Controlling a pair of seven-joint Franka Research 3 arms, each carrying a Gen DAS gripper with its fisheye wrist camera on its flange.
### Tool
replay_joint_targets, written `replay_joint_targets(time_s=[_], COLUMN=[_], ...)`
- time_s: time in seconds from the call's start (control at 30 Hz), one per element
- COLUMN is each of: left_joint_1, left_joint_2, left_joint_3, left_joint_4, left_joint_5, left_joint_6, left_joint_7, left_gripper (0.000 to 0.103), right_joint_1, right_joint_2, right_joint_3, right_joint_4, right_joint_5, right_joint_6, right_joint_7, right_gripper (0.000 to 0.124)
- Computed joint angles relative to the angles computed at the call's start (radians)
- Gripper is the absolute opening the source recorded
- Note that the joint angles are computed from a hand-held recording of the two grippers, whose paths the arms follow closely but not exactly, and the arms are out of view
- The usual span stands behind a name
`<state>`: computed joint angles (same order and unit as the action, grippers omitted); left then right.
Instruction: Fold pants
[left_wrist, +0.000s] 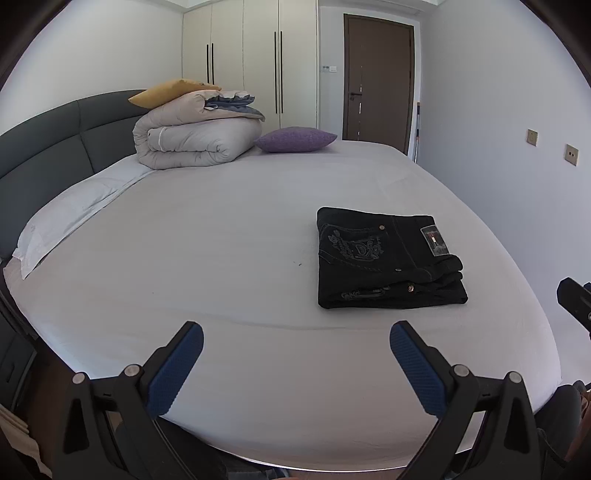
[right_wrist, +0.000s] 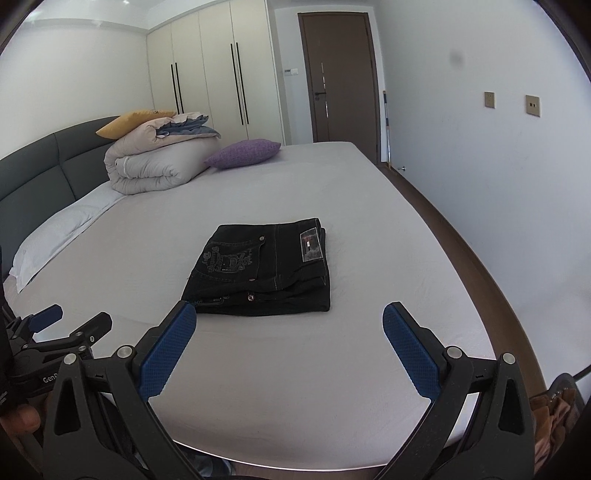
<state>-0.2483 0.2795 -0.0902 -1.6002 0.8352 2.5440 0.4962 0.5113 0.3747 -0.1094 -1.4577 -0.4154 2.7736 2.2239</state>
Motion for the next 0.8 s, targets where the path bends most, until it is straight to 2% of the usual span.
replay_joint_targets(time_s=[0.37,0.8], left_joint_1=[0.003,0.003], left_joint_2=[0.007,0.014], left_joint_3=[0.001,0.003], left_joint_4=[-0.003,-0.002], left_joint_5=[-0.013,-0.023], left_joint_6=[-0.009,-0.009], left_joint_7=[-0.006,-0.002], left_gripper=[0.103,0.103], right_joint_1=[-0.034,-0.035], right_joint_2=[0.027,0.062], right_joint_3=[0.027,0.027], right_joint_4=[0.022,0.066], right_joint_5=[0.092,0.152], right_joint_6=[-0.034,-0.06], right_joint_7=[-0.078,-0.132], right_gripper=[0.103,0.103])
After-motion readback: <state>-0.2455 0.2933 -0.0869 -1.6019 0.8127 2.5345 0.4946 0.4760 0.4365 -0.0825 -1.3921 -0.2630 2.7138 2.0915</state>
